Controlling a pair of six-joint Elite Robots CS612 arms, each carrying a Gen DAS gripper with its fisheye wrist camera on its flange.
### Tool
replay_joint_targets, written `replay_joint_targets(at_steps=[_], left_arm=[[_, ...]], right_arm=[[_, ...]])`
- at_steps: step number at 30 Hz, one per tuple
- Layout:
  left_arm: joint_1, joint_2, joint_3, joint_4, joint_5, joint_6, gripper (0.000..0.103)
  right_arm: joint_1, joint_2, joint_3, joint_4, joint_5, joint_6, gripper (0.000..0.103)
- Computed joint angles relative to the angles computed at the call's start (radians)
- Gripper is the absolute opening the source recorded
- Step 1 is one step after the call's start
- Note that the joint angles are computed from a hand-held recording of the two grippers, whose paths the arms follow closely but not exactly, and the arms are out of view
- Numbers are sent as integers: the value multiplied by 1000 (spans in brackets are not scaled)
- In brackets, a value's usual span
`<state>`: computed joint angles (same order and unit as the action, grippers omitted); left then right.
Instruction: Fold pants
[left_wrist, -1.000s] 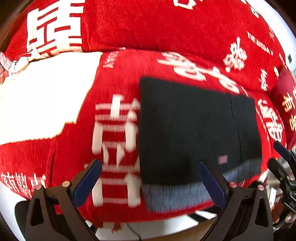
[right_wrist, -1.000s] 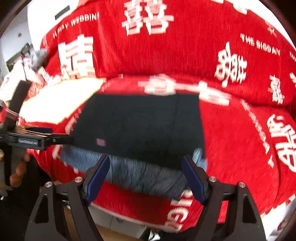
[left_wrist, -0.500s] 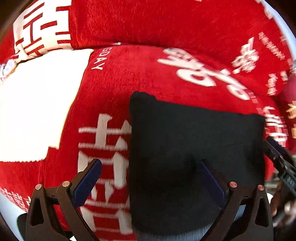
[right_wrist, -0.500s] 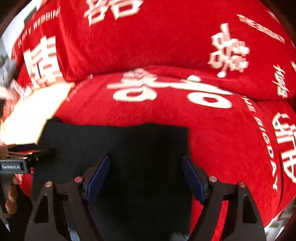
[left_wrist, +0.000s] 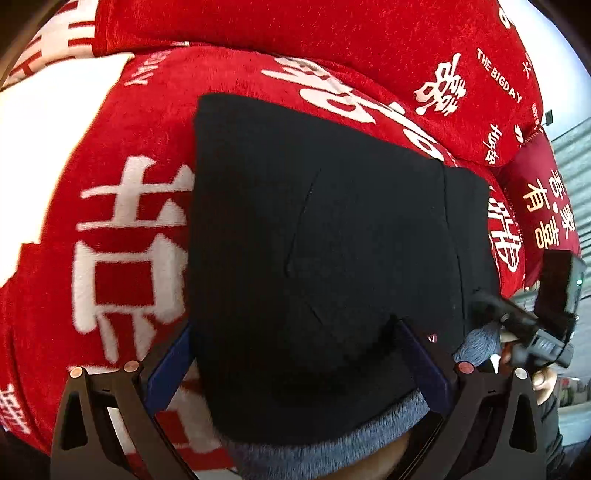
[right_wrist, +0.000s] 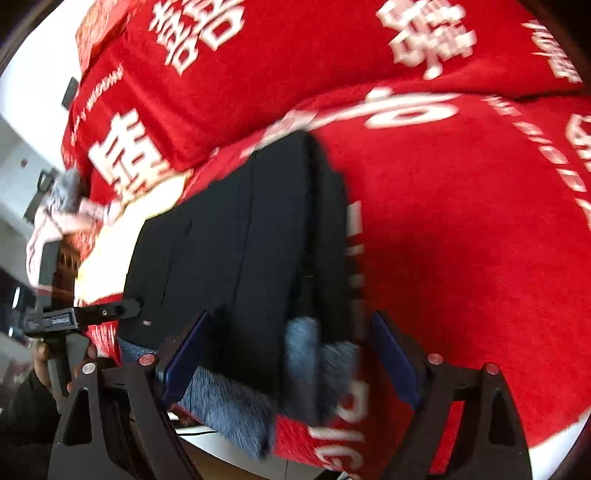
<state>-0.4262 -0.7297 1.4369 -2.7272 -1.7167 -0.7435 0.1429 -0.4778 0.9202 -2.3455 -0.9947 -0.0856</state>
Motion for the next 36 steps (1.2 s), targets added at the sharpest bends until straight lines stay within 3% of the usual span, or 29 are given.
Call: replay_joint_targets(at_steps=[2,6,8,10,11,14,21,25,29,36], left_arm=[[3,8,-6,-24,-1,-25,103],[-3,20,-28,-22,37,-50,103],[-11,19,-34,-11,57,-1,88],[-15,10,-24,-35,63,38,71],[-14,8,-24,-37,56,53,61],[-3,3,-21,-48,25,45,50],[-8,-33,8,-112,75,19,47],[7,-50,-10,-109,83,31,47],[22,-52,-44,-64,109,59,47],[56,-31,-87,-1,104,42,47]], right_arm=[[8,12,-8,-27,7,10,101],[30,15,-17,-59,-47,6,99],[28,8,-9,-70,-39,4,87],[23,-11,18,-90,-24,-16,62],[23,-19,28,-95,-21,-25,59],[34,-38,45,-113,-60,-58,54],[41,-71,62,-178,-21,-39,50],[43,-59,16,-184,-3,-23,50],[53,-20,-80,-139,-3,-13,50],[72,92,-309,17,0,-15,50]])
